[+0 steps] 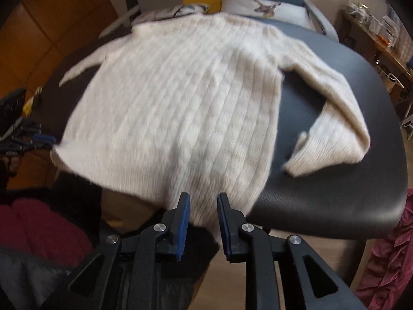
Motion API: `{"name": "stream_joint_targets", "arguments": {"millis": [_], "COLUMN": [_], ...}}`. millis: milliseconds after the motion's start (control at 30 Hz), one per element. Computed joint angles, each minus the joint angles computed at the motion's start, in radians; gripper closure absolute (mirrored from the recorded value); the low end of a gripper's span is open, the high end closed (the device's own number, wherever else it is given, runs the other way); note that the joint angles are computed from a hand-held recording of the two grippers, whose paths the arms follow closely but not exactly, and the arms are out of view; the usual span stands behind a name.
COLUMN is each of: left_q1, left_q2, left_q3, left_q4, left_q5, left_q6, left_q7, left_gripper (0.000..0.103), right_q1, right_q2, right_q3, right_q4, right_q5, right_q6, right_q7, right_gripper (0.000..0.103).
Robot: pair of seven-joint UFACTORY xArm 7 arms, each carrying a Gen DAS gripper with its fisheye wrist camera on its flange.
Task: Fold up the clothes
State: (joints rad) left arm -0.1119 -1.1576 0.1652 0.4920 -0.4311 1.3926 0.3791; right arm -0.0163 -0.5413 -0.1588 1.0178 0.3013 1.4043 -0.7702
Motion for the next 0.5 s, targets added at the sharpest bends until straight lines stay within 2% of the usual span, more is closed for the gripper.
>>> {"name": "stream_joint_targets", "arguments": {"millis": [100,167,267,333,400,500], "left_q1": [-0.014,-0.038,-0.043,-0.035,-0.011,-0.002], "left_q2": [0.069,0.133,0.201,0.256,0.239,0.211], "left_q3": [-0.002,-0.015,-0.076,-0.11,-0.108,-0.062], "left_q4": [0.056,0.081,0.068,0.034,-0.029,-0.07], "left_q5": [-0.054,-0.069,-0.051,-0.026,0.013,0.007], "left_q6": [-0.104,-0.17,-0.27,-0.33,-0.338,-0.348], "left_q7": [0.001,0.015,0.0,-0.04,-0.079,-0.112], "left_gripper": [0.09,0.087,0.079,0.079,0.08,0.082], "right_q1": [0.026,0.039,0.039,0.034,0.036,0.021], "right_q2": [0.096,0.17,0.237,0.269,0.255,0.247], "right_q3": [0.021,0.04,0.083,0.098,0.084,0.09], "right_q4": [0.067,0.095,0.068,0.042,0.008,0.004], "right_q5": [0.094,0.135,0.125,0.089,0.087,0.049], "right_q6": [-0.095,-0.119,-0.182,-0.213,-0.243,-0.254], "right_q7": [0.062,0.121,0.212,0.243,0.24,0.249], "right_gripper": [0.08,0.079,0.079,0.079,0.083,0.086]}}
